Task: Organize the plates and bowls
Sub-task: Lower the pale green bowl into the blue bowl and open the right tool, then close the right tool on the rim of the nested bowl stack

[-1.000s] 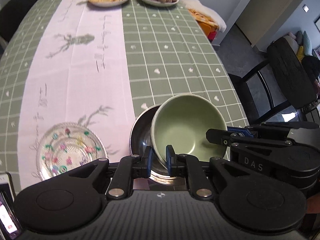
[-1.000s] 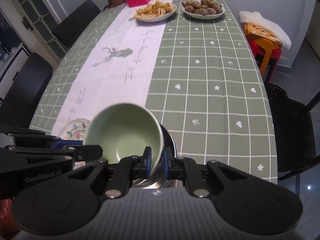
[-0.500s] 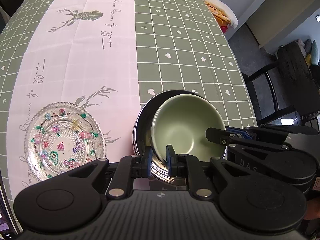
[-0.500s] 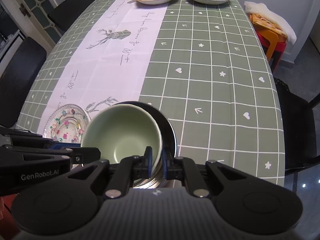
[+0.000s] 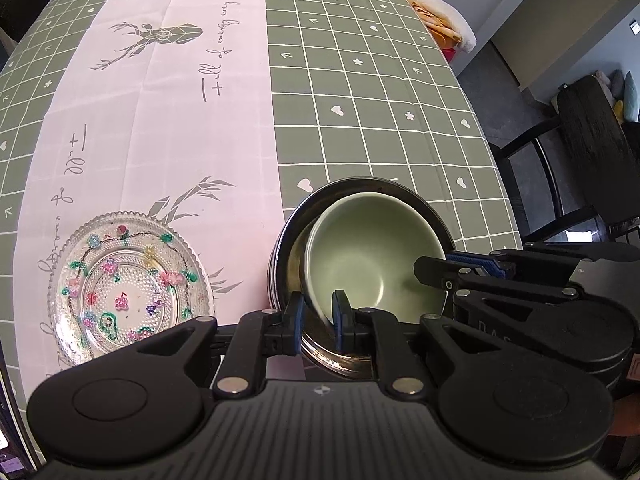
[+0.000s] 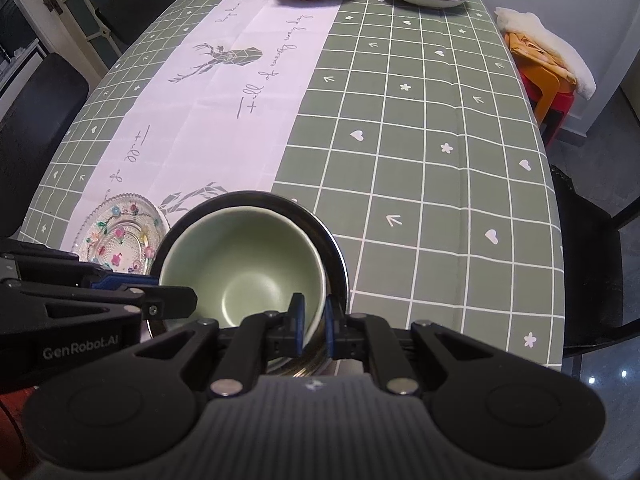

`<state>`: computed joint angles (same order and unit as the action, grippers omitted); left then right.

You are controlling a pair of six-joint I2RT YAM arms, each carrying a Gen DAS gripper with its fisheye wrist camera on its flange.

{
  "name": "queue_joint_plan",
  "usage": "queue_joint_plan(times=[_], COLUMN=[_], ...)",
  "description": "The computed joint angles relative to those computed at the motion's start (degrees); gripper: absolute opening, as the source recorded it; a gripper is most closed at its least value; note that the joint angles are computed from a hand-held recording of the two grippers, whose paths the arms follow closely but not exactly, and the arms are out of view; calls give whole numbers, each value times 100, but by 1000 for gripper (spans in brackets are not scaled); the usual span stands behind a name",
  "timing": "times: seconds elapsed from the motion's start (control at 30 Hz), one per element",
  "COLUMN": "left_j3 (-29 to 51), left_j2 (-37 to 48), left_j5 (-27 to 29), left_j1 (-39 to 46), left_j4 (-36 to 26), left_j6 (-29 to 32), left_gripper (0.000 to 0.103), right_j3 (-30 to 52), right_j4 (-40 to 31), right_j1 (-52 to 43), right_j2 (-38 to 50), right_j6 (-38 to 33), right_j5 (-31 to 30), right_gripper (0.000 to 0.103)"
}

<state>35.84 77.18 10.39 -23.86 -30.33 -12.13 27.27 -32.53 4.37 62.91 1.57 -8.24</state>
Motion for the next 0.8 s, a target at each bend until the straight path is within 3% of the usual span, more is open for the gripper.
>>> queue_joint_plan(times=[0.17, 0.23, 0.5, 0.63, 0.8], left_j3=[1, 14, 95, 135, 137], left_j2=[5, 15, 96, -3, -355], left_j5=[-6, -6, 203, 206, -52], left_j1=[-18, -41, 81, 107, -31], left_j4=[15, 7, -62, -127, -124], left_j6=[16, 49, 108, 168, 224], left_gripper=[17, 23, 33, 44, 51], right_j3=[18, 27, 36, 81, 178], right_j4=[8, 20, 10, -94, -243], right_j1=[-119, -207, -565, -747, -624], right_j2=[75, 118, 184, 70, -219], right_j6=[1, 2, -28, -46, -39], right_j5=[-118, -200, -583, -929, -722], right_gripper=[8, 8, 11, 30, 31])
